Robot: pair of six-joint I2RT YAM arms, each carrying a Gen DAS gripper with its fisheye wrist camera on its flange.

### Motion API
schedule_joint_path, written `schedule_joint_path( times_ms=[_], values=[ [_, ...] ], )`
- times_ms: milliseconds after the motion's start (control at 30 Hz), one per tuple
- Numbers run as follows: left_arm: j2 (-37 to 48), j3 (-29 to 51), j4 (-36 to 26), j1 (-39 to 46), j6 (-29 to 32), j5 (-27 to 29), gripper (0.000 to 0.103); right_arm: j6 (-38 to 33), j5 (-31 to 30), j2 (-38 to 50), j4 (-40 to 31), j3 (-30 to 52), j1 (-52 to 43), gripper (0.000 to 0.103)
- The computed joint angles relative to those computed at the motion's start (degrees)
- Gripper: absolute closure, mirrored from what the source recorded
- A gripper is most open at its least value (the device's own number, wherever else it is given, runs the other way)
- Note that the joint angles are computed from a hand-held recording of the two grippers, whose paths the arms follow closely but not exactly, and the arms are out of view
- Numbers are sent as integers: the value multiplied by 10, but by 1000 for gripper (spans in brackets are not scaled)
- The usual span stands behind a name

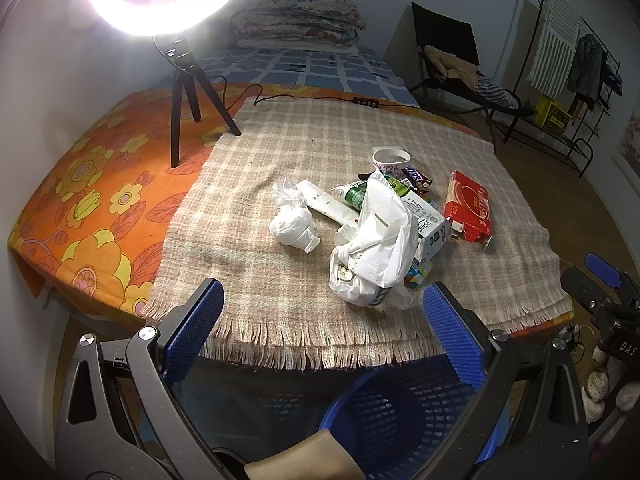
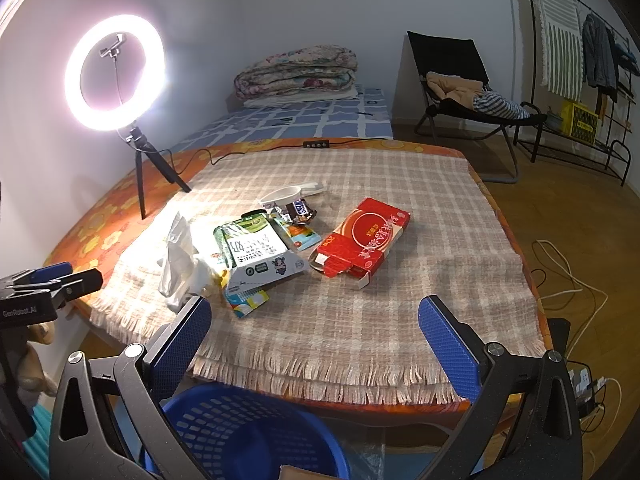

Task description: Collect trash

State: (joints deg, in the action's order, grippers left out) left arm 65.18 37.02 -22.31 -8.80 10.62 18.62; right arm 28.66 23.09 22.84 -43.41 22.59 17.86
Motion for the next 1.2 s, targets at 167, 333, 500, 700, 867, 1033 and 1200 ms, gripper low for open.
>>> schedule_joint_path(
  times_ms=[167,333,500,700,867,1033,1200],
  values=[
    [7,1,1,16,14,9,1,11,10,10,5,0,15,0],
    [22,6,7,33,27,7,1,18,15,23,10,3,27,0],
    [42,15,23,23,23,-18,1,21,17,41,22,4,44,0],
    [103,58,19,33,37,-19,1,4,-7,56,63,-7,59,0],
    [171,106,10,25,32,-15,2,-4,-17,107,128,-14,97,0],
    [238,153,7,15,29,-20,7,-23,-49,186,209,-16,117,0],
    [311,213,-20,14,18,-12,18,-35,-93,255,271,-14,100,1]
  ],
)
